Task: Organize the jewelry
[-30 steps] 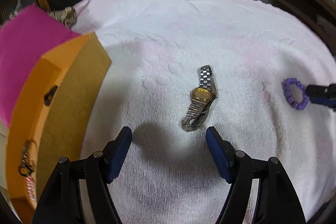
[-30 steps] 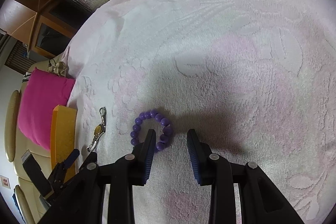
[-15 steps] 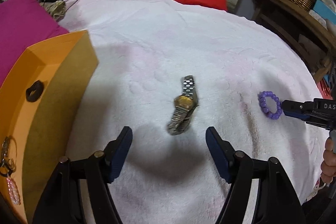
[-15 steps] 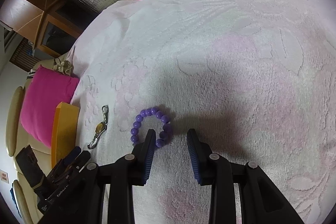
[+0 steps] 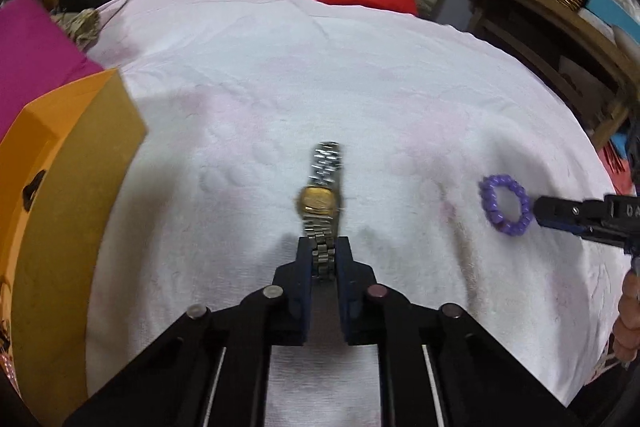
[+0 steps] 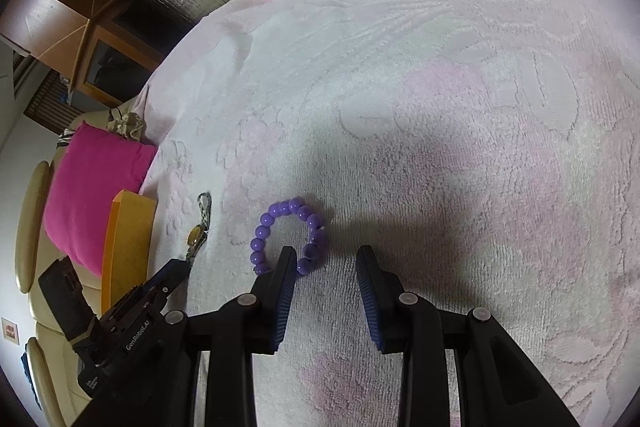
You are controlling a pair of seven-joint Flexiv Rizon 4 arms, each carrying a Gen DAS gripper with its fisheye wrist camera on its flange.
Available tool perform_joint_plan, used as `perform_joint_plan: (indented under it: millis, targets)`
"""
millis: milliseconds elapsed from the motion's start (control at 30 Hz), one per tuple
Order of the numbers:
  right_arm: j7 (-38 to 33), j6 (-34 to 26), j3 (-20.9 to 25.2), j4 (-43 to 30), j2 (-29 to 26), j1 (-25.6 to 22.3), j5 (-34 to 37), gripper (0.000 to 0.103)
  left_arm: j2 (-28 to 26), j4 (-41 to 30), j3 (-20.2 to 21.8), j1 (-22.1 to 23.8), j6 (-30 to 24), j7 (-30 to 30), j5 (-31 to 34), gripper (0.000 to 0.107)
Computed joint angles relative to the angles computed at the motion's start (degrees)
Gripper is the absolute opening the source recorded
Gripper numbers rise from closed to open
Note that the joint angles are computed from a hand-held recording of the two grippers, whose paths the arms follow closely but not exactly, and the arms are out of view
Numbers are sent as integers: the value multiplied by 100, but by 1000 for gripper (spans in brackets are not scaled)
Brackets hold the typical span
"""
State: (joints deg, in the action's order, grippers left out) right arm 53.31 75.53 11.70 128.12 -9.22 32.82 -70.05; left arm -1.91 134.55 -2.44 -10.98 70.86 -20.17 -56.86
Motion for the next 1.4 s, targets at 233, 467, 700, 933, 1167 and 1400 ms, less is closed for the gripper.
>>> perform_joint_plan:
  millis: [233, 467, 700, 933, 1167, 1400]
  targets:
    - [-141, -84, 31, -29, -23, 22, 71, 35, 272, 93, 133, 43, -425, -233, 373, 11]
    - [-124, -83, -7, -39, -36, 57, 71, 36, 715, 292, 438, 216, -1278, -129, 959, 12]
    - [-34, -99, -39, -120, -93, 66, -63, 48, 759, 320, 493, 326, -1259, -108, 1205, 35]
    - [-1340, -1557, 296, -611, -204, 507, 1339, 46, 799, 324, 505, 282, -1263, -5, 922, 45]
    - [-2131, -2733, 340, -1061, -373, 850, 1943, 34, 568, 269, 335, 165, -763, -415, 886, 55]
    - [-2337, -3153, 321, -1216, -444, 1010, 2018, 34, 267, 176, 139, 16, -387, -549, 702, 57]
